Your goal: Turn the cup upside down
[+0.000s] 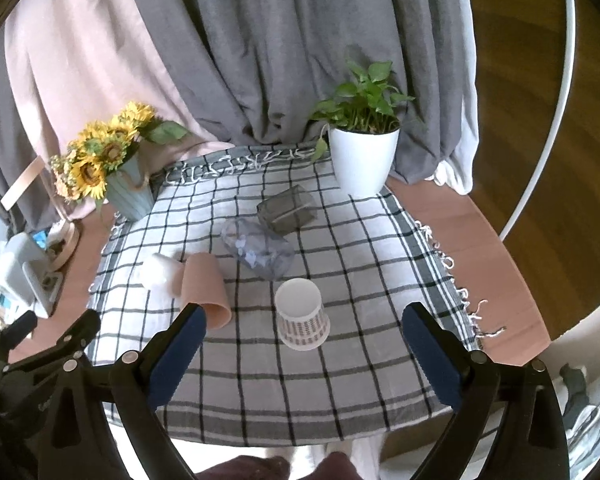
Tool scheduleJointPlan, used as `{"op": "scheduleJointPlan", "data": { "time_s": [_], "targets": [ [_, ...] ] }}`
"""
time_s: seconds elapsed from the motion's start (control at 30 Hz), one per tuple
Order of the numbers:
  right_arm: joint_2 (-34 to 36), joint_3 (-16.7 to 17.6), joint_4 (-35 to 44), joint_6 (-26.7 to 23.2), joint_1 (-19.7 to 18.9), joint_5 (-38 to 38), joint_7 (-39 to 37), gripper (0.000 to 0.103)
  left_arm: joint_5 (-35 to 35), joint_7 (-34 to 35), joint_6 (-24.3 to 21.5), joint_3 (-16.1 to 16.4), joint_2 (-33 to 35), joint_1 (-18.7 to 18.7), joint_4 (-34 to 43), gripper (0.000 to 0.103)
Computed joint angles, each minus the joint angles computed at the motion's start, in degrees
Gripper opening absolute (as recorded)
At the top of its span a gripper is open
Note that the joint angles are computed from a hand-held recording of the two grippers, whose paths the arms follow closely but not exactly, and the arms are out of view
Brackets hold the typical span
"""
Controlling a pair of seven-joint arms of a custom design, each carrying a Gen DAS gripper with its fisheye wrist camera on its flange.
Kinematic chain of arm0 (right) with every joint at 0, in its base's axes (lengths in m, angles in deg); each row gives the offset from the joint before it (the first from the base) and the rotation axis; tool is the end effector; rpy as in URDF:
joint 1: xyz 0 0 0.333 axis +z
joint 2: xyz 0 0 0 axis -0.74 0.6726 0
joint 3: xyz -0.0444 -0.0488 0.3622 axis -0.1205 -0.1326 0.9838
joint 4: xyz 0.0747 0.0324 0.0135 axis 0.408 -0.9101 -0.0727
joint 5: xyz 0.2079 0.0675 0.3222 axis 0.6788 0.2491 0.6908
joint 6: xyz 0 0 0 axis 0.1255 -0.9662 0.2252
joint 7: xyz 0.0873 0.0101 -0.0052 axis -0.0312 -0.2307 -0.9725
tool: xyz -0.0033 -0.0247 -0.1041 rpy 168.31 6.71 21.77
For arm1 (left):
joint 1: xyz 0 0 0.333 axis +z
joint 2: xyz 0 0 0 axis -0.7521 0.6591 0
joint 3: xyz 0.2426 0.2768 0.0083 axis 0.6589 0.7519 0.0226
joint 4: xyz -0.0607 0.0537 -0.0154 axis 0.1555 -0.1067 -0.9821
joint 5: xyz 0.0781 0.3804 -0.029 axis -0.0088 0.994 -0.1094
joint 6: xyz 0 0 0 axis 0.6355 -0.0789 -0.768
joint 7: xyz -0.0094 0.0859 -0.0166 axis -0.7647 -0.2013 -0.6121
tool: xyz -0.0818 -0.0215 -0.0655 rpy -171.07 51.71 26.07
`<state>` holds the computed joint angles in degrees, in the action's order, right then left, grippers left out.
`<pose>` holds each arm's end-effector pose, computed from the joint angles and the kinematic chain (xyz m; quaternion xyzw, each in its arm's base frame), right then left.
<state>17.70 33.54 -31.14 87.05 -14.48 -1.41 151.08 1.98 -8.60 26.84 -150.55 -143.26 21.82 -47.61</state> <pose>0.4889 0.4245 0.7071 -0.6992 0.6242 -0.1984 0.2865 0.4548 -0.4011 0.6836 -0.7639 0.5351 -0.1681 0.3191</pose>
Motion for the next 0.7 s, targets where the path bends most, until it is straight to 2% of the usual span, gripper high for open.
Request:
{"op": "scheduleJointPlan", "data": {
  "time_s": [0.7],
  "targets": [
    [0.26,-0.09,0.3,-0.57,-0.42,1.98,-1.45,0.099,-1.43,-0.04,-2.68,0.02,-0.81,1.54,1.19,0.103]
  ]
}}
